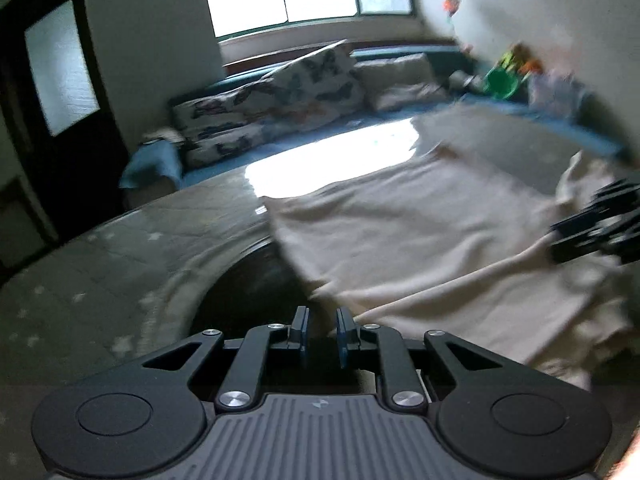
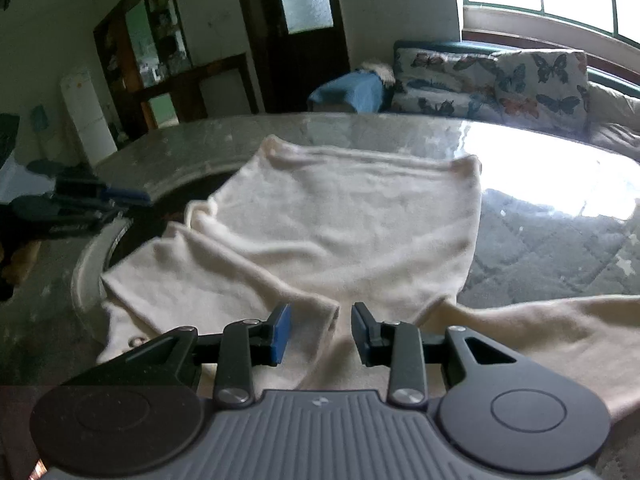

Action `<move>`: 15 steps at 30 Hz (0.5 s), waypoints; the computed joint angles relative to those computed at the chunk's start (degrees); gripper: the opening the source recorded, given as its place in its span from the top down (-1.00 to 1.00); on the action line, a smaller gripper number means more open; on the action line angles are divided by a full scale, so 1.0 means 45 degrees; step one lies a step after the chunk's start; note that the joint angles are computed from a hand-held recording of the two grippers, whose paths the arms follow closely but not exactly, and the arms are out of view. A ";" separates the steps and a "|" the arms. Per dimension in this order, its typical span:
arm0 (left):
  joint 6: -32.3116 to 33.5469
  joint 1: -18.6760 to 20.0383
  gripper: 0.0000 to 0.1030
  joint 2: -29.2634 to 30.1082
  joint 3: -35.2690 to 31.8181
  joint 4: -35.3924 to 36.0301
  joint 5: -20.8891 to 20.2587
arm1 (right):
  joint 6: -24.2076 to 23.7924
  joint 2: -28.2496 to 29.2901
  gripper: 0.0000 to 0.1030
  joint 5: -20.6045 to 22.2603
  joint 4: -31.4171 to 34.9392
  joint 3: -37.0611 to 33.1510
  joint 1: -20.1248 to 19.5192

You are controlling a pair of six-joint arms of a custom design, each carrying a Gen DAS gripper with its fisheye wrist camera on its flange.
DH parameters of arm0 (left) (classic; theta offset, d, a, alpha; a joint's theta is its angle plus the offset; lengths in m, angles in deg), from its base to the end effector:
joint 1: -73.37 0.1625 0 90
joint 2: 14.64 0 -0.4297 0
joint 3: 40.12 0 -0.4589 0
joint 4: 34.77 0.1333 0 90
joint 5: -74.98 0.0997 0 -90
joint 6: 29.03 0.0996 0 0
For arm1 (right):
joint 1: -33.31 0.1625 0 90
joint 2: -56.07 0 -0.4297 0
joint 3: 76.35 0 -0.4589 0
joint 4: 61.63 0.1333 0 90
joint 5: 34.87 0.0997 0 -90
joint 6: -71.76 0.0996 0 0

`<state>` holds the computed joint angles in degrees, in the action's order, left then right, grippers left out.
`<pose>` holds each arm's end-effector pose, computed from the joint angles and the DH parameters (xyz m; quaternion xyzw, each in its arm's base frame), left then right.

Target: Fold clothes

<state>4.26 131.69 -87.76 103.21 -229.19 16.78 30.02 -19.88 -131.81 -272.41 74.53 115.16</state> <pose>-0.0573 -0.4466 0.1279 0.4257 0.8187 -0.2792 0.2658 0.0684 -0.3775 0.1389 0.2431 -0.8869 0.3290 0.2145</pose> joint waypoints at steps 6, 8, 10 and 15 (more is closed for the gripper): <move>-0.0794 0.0032 0.67 -0.0062 -0.0022 0.1115 -0.1337 | -0.0430 0.0185 0.36 0.0182 -0.0265 -0.0043 0.0361; -0.0806 0.0041 0.67 0.0149 -0.0051 0.1073 -0.1299 | -0.0530 0.0300 0.36 0.0213 -0.0264 -0.0071 0.0432; -0.0850 0.0075 0.67 0.0245 -0.0057 0.1087 -0.1253 | -0.0523 0.0407 0.36 0.0245 -0.0186 -0.0096 0.0388; -0.0983 0.0210 0.67 0.0355 -0.0073 0.1182 -0.1184 | -0.0559 0.0668 0.35 0.0153 -0.0284 -0.0175 0.0337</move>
